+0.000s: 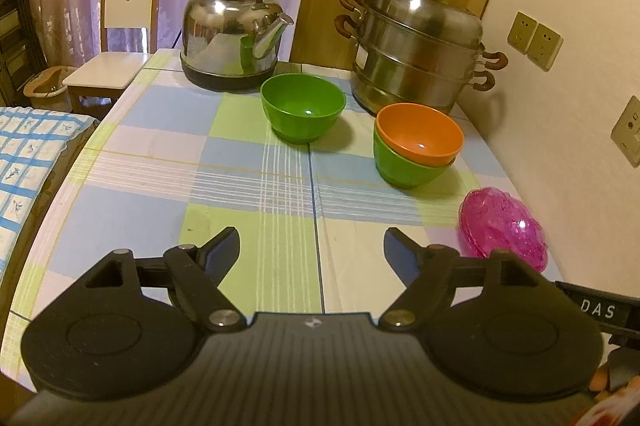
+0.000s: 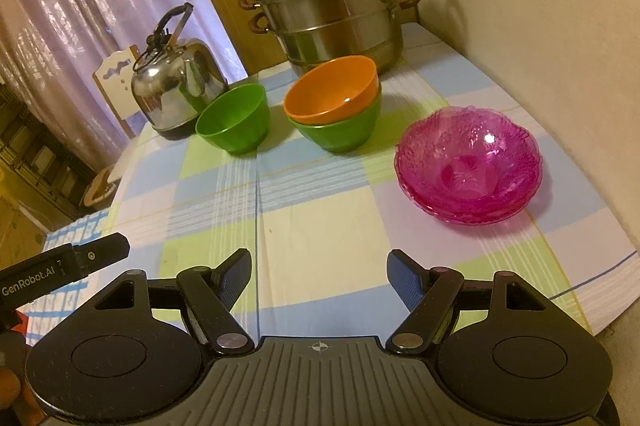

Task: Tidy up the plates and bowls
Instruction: 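Move the open left tool to the green bowl beside the kettle, then close the left tool on the green bowl rim and lift it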

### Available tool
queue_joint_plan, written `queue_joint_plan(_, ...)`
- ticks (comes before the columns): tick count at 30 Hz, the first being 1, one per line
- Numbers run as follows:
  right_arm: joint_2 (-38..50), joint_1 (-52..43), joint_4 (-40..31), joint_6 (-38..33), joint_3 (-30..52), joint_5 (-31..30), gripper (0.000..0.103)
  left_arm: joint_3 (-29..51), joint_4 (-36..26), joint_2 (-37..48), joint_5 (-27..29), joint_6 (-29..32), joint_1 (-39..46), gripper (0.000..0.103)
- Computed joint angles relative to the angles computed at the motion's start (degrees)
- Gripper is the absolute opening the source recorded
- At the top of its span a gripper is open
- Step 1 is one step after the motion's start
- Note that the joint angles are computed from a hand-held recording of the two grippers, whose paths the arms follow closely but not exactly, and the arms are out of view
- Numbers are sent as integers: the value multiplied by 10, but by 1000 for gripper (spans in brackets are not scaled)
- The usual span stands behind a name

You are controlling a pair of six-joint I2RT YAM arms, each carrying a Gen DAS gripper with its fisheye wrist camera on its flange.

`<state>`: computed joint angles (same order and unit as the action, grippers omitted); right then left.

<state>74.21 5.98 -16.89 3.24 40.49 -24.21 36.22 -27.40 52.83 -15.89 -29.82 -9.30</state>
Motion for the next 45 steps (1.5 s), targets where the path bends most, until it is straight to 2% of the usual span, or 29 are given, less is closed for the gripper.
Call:
queue_joint_plan(2, 13, 4, 4, 5, 8, 4, 75, -3, 15, 6, 11, 8, 14, 82)
queue_joint_plan(12, 108, 41, 47, 34, 70, 3, 75, 23, 107, 109, 84, 67, 119, 83)
queue_joint_plan(23, 263, 108, 122, 97, 195, 21, 75, 105, 218, 304, 142, 113, 225, 83)
queue_joint_plan(26, 308, 127, 151, 116, 230, 37, 75, 137, 245, 361, 152, 110, 242, 83)
queue_joint_plan(30, 377, 142, 153, 134, 291, 34, 75, 178, 279, 431, 160, 105, 255, 83)
queue_joint_plan(39, 507, 168, 161, 187, 414, 51, 73, 286, 303, 566, 175, 119, 277, 78)
queue_joint_plan(45, 566, 182, 179, 209, 478, 72, 64, 354, 307, 636, 194, 127, 291, 74)
